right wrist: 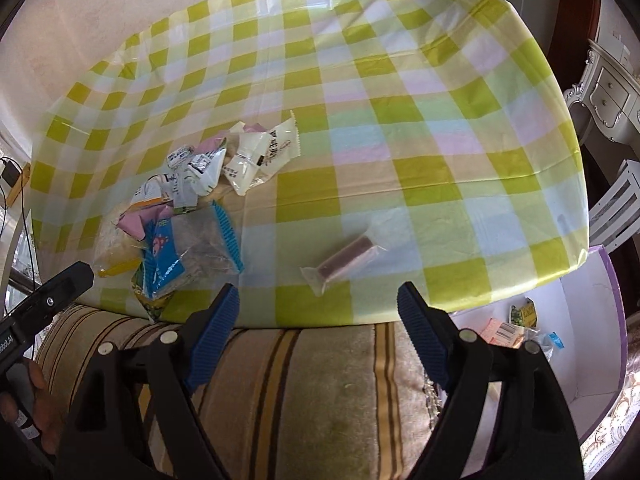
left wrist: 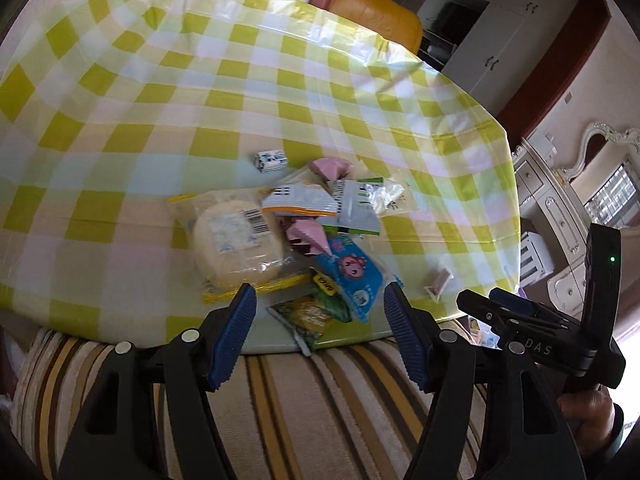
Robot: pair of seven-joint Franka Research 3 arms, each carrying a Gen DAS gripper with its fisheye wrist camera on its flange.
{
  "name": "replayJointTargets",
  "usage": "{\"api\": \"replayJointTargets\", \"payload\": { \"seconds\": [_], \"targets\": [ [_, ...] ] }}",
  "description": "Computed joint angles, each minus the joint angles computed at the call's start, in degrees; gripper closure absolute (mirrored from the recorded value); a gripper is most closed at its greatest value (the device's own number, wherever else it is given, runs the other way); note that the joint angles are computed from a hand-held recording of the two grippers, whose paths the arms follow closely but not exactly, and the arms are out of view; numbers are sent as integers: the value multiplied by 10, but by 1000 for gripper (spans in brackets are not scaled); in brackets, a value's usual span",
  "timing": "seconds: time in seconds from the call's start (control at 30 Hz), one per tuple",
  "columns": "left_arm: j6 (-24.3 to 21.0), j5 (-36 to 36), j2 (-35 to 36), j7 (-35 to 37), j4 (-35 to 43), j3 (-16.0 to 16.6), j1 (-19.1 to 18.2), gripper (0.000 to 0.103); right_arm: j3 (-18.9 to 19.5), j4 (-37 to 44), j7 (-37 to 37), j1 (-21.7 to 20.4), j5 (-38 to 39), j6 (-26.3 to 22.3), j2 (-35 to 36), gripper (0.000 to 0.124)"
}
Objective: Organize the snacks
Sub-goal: 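Return both tools to the table over the snack pile, then grasp the clear round bread bag with the left tool while the right tool grasps a blue bag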
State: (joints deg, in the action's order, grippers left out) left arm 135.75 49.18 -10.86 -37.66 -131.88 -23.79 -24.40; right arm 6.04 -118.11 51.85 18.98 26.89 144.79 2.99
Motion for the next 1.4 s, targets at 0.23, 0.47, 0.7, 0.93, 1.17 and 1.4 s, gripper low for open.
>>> {"api": "replayJointTargets", "payload": {
  "seconds": [0.23, 0.47, 0.7, 0.93, 1.17, 1.4],
  "targets": [
    [4, -33, -48, -31, -56, -2, 4, 39, 18, 17, -17, 21, 12, -33, 17, 42],
    [18, -38, -69, -51, -81, -10, 16, 39, 27, 62, -17, 36, 15, -76, 54, 40],
    [42, -39, -82, -66, -101, -11, 27, 39, 31, 115, -1, 48, -12, -104, 103, 40],
    [65, -47, -78, -56, -109, -5, 38, 39, 36, 152, -8, 42, 0, -144, 135, 39],
    [68, -75, -65, -16, -104, 8, 45, 29, 38, 140, -32, 39, 19, -143, 126, 66],
    [59, -105, -33, 42, -76, 22, 47, 21, 31, 104, -18, 41, 18, -84, 100, 71]
  ]
}}
